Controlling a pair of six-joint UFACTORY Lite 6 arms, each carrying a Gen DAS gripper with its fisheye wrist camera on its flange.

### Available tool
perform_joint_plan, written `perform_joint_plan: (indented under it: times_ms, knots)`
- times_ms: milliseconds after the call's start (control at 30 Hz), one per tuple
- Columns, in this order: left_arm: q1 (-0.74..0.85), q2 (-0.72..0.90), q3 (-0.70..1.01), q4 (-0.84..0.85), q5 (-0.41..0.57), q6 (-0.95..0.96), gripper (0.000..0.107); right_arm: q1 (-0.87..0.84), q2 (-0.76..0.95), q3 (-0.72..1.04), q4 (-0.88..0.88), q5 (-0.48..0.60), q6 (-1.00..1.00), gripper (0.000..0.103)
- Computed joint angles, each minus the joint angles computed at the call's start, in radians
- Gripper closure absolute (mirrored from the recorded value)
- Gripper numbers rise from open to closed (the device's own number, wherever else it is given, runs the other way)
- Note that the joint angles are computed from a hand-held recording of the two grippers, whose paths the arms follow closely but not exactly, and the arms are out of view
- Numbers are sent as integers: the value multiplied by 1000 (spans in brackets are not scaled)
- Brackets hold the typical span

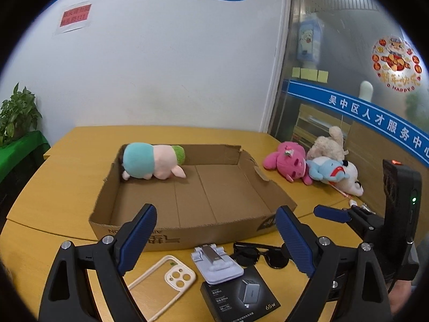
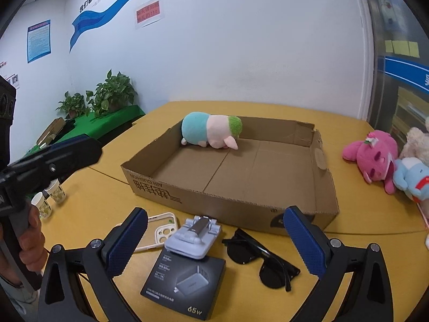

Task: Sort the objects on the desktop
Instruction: 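Move the left gripper to the black charger box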

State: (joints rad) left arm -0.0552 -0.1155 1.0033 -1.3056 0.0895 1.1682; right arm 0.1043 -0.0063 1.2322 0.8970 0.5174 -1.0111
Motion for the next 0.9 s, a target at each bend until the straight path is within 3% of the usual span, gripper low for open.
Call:
perform_joint_plan:
  times_ms: [67,167,333,400,567,733,833,900]
  knots:
    - [-9,6,-3,47,4,-54,16,-7,-27,-31,3,-16,-10,0]
    - [-12,-12,-28,-96,17,82,16,-10,-53,-67,12,-51,-21,0]
    - [-32,-39,-78,-103,-14,109,16,-13,-62,-89,57,-64,-56,0]
    - [-14,-40,-101,-203,24,212,16,-3,-56,-95,55,-74,-62,0]
    - [28,-14,-132,-244,107,252,16,6,-26,-104,78,-67,-105,0]
    - [83,69,-154,-200,233,215,16,-44,11,-158,199,94,-328,0]
    - [97,154,-146,-204,284,207,17,-78,57,-198,180,207,-413,0]
    - [103,234,-124,-197,326,189,18,-82,86,-227,153,227,-454,0]
